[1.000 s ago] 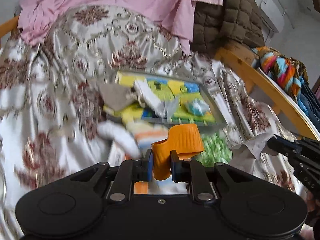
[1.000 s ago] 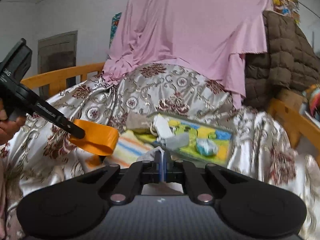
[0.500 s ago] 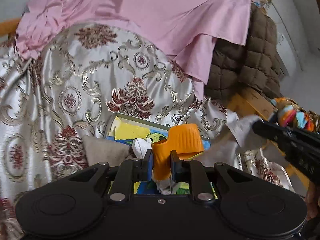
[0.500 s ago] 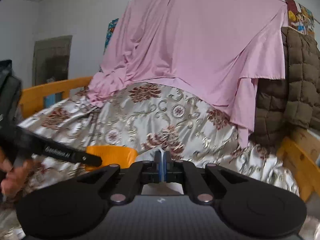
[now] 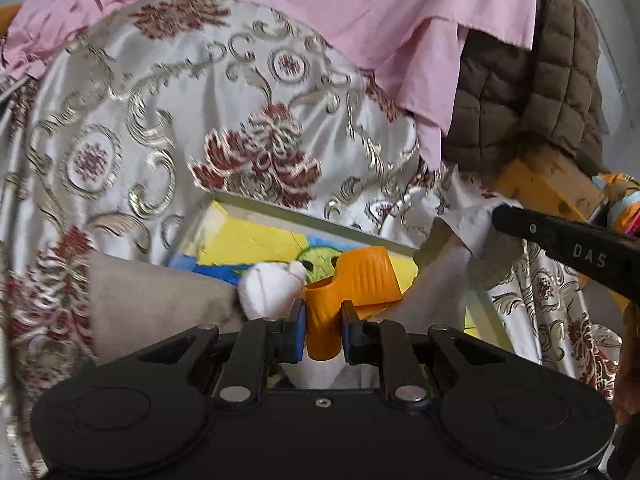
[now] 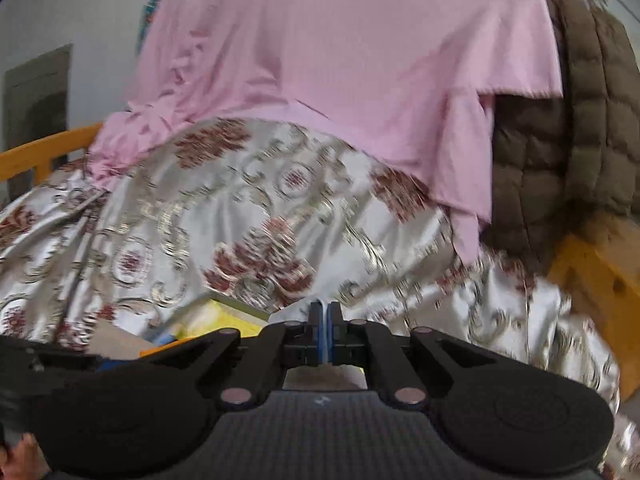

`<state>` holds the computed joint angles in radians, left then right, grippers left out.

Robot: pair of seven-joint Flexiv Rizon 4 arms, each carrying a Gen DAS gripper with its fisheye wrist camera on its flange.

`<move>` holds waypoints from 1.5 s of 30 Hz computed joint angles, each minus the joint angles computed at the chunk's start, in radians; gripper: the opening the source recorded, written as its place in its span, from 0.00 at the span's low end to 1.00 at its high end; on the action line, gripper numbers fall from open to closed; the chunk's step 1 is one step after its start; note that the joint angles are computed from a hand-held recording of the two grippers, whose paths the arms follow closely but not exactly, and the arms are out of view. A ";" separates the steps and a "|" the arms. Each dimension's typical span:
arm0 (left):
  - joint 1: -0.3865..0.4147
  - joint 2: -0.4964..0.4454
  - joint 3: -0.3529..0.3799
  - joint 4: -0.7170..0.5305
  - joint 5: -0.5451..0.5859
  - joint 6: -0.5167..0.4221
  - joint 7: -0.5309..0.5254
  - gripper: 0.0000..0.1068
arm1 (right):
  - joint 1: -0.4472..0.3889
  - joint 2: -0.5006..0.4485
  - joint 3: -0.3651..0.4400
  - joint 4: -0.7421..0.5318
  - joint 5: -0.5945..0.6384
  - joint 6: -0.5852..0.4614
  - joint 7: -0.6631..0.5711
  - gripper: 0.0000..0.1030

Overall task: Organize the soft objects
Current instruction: 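Lift and carry the orange piece and grey cloth over the frog tray, then open both tools to drop the orange piece and grey cloth into the tray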

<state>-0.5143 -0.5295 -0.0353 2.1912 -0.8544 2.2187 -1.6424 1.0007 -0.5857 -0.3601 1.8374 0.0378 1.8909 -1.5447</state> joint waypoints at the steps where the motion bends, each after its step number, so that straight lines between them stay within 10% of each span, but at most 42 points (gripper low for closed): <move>1: 0.000 -0.012 0.000 -0.015 -0.005 -0.007 0.003 0.18 | -0.006 -0.011 -0.003 -0.005 0.006 -0.004 0.007 0.02; 19: -0.143 -0.096 0.020 -0.154 -0.269 -0.078 0.294 0.22 | -0.249 -0.018 0.167 0.071 -0.037 0.018 0.121 0.08; 30: -0.162 -0.089 -0.094 -0.220 -0.553 -0.005 0.564 0.33 | -0.284 0.027 0.234 0.159 -0.028 0.065 0.070 0.52; 45: -0.203 0.010 -0.254 -0.136 -0.602 0.300 0.564 0.62 | -0.303 0.248 0.326 0.373 0.123 0.207 -0.062 0.87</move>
<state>-0.7178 -0.5197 -0.2894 2.0553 -1.4567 2.5185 -1.0788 0.6980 -0.3379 -0.0345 2.2108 0.1611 2.0979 -1.6065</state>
